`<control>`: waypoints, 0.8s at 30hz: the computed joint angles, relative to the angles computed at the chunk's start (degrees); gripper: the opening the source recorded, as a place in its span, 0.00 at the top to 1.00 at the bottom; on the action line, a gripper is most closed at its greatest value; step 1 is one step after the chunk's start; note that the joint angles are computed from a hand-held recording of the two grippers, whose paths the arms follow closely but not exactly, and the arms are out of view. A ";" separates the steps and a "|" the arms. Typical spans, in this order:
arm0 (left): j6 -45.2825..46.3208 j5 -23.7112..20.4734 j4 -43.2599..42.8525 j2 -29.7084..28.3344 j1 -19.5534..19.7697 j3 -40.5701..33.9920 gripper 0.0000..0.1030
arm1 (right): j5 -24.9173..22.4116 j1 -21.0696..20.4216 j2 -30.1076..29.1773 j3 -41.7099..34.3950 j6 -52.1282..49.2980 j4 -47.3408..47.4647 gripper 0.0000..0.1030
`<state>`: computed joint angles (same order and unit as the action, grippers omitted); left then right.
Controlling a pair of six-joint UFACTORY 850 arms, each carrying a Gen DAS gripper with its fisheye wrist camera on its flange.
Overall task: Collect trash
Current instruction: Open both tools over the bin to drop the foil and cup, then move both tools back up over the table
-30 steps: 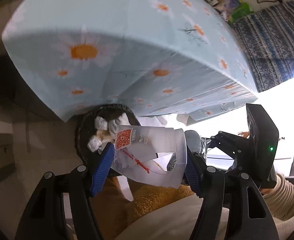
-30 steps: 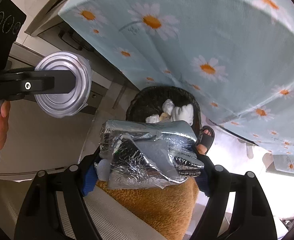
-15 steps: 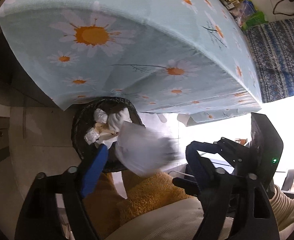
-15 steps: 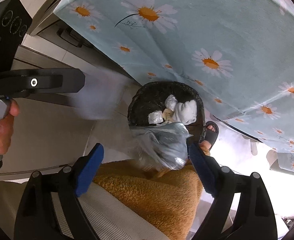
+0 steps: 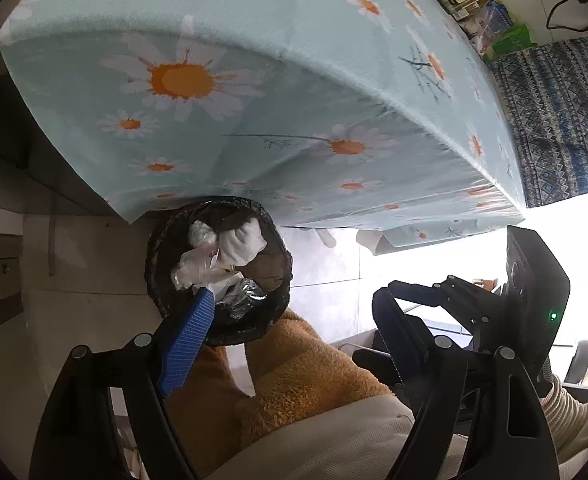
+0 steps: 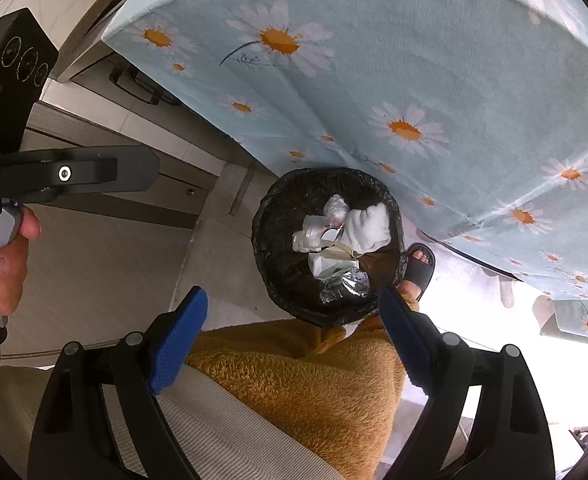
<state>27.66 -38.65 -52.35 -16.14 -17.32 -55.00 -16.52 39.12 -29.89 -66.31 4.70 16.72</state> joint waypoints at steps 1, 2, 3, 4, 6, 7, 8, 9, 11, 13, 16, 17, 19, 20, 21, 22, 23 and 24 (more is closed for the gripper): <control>0.23 -0.04 -0.09 0.19 0.03 0.00 0.23 | 0.04 0.08 0.23 0.03 0.48 -0.45 0.16; 0.33 0.01 -0.06 0.48 0.03 -0.02 0.23 | 0.23 0.18 0.56 0.12 1.26 -1.26 0.16; 0.38 0.25 0.22 0.92 0.04 0.00 0.23 | 0.34 0.25 0.86 0.16 2.10 -2.13 0.16; 0.46 0.41 0.35 1.19 0.08 -0.03 0.23 | 0.52 0.35 1.14 0.22 2.91 -2.96 0.16; 0.83 0.55 0.23 1.87 0.35 -0.08 0.23 | 0.87 0.46 1.88 0.41 4.83 -5.01 0.16; 0.95 0.70 0.17 2.22 0.49 -0.07 0.23 | 0.94 0.54 2.21 0.40 6.18 -6.30 0.16; 1.33 0.81 -0.07 2.78 0.73 -0.06 0.23 | 1.18 0.61 2.69 0.45 7.61 -7.73 0.16; 1.53 0.86 -0.19 3.15 0.83 -0.11 0.23 | 1.35 0.67 3.07 0.49 8.99 -9.20 0.16; 2.12 1.12 -0.40 4.29 1.16 -0.13 0.23 | 1.66 0.95 4.09 0.46 13.21 -13.65 0.16; 2.55 1.35 -0.59 5.14 1.28 -0.21 0.23 | 2.06 1.27 5.13 0.45 17.40 -18.00 0.16; 3.30 1.59 -0.88 6.44 1.40 -0.35 0.23 | 2.33 1.71 6.17 0.32 22.94 -23.75 0.16; 3.61 1.63 -1.02 6.76 1.45 -0.41 0.23 | 2.26 1.93 6.55 0.17 25.29 -26.23 0.16; 4.24 1.62 -1.35 7.38 1.60 -0.64 0.23 | 1.97 2.33 7.16 -0.12 29.49 -30.82 0.16; 4.46 1.68 -1.43 7.63 1.66 -0.74 0.23 | 1.98 2.50 7.40 -0.18 31.43 -32.81 0.16; 4.72 1.86 -1.54 7.94 1.64 -0.84 0.23 | 2.04 2.67 7.85 -0.13 33.92 -35.28 0.16; 4.95 1.94 -1.59 8.16 1.65 -0.90 0.23 | 2.34 2.81 8.15 -0.06 36.64 -37.92 0.16; 5.06 2.15 -1.43 8.45 1.62 -1.09 0.23 | 2.56 2.91 8.53 -0.12 38.88 -40.21 0.16; 5.00 2.33 -1.24 8.64 1.65 -1.30 0.23 | 2.50 3.00 8.83 -0.23 40.28 -41.78 0.16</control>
